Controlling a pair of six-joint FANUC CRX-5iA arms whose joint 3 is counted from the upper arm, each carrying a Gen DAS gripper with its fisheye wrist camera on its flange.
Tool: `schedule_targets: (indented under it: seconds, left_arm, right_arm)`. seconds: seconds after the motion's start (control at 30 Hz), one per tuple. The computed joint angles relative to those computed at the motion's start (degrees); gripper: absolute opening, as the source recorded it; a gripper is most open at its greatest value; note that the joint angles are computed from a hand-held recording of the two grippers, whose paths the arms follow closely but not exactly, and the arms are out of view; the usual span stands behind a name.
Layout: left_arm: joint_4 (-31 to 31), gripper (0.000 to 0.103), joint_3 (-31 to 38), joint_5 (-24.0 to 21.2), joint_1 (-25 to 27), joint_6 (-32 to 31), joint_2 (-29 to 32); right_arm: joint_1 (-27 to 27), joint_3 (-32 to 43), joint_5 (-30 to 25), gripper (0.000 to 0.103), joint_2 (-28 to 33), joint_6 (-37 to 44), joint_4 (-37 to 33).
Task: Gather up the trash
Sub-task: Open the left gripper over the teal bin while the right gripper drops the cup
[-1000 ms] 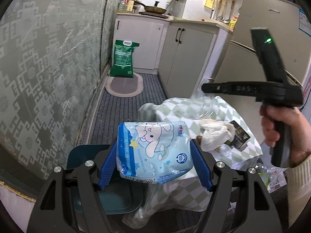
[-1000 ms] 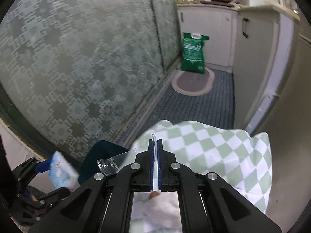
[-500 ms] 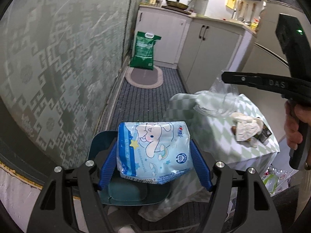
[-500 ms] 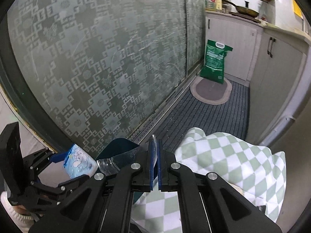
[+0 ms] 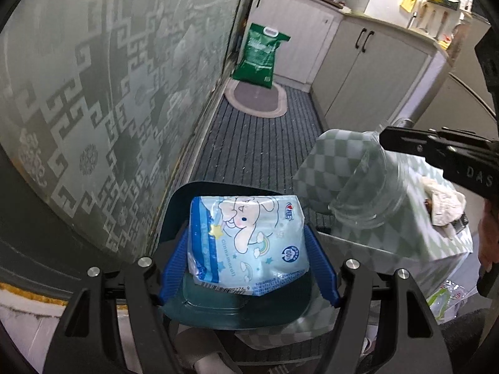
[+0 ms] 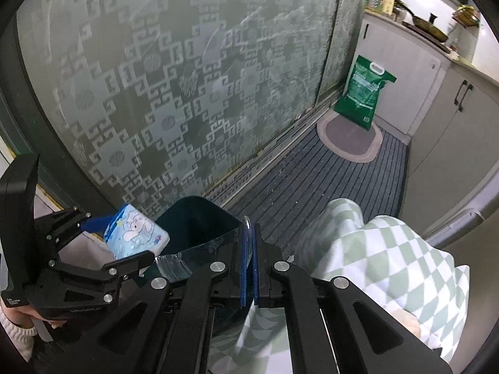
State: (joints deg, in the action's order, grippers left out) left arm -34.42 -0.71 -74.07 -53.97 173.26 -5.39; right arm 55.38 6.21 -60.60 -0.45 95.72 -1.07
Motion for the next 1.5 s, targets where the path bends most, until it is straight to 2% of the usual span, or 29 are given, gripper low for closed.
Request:
schedule_targets:
  seconds: [0.23,0.4,0.5,0.7,0.97,1.17,1.2,1.27,1.3,1.33,1.5]
  left_arm:
    - [3.29,0.074,-2.05,1.81,2.52,-2.23,-0.39]
    - [2.87,0.078,-1.80,1.29,2.03,-3.11,-0.16]
    - [2.41,0.085,-1.73,0.82,1.72,-2.86,-0.21]
    - [1.49,0.085,-2.05,0.49,0.87,-2.49,-1.04]
    - [-1.63,0.075,0.01,-1.72,-2.05,-2.62,-0.62]
    - [-2.90,0.060,0.64,-2.32,-3.36,-1.30,-0.99]
    - [-3.12,0.058,0.82,-2.41,-3.55,-1.05,-1.05]
    - [-3.72,0.053,1.39,-2.48,-4.06,-0.63,-1.07]
    - [-4.19,0.052,2.01,-2.68,-4.48,-0.52,-0.80]
    - [-4.63,0.049,2.56,-2.90,-4.89,-0.53,-0.57]
    - [-6.22,0.045,5.42,-4.05,-6.55,-0.75,0.65]
  right_arm:
    - [1.53,0.11,-1.68,0.003,2.77,-1.32,2.17]
    - [2.01,0.42,-2.51,0.003,4.22,-1.95,3.07]
    - [2.20,0.68,-3.00,0.003,4.98,-2.05,3.20]
    - [2.65,1.37,-3.79,0.003,6.14,-1.83,3.18]
    - [2.75,2.50,-5.50,0.003,7.63,-1.52,1.82]
    - [1.76,3.90,-6.46,0.006,7.94,-0.89,-1.23]
    - [1.55,4.05,-6.54,0.009,7.87,-0.78,-1.71]
    - [0.97,4.25,-6.41,0.021,7.42,-0.51,-2.85]
    - [0.29,4.70,-6.59,0.033,7.11,0.07,-4.55]
    - [-0.29,5.04,-6.73,0.036,6.80,0.61,-6.09]
    - [-2.04,5.77,-7.14,0.036,4.94,2.39,-10.33]
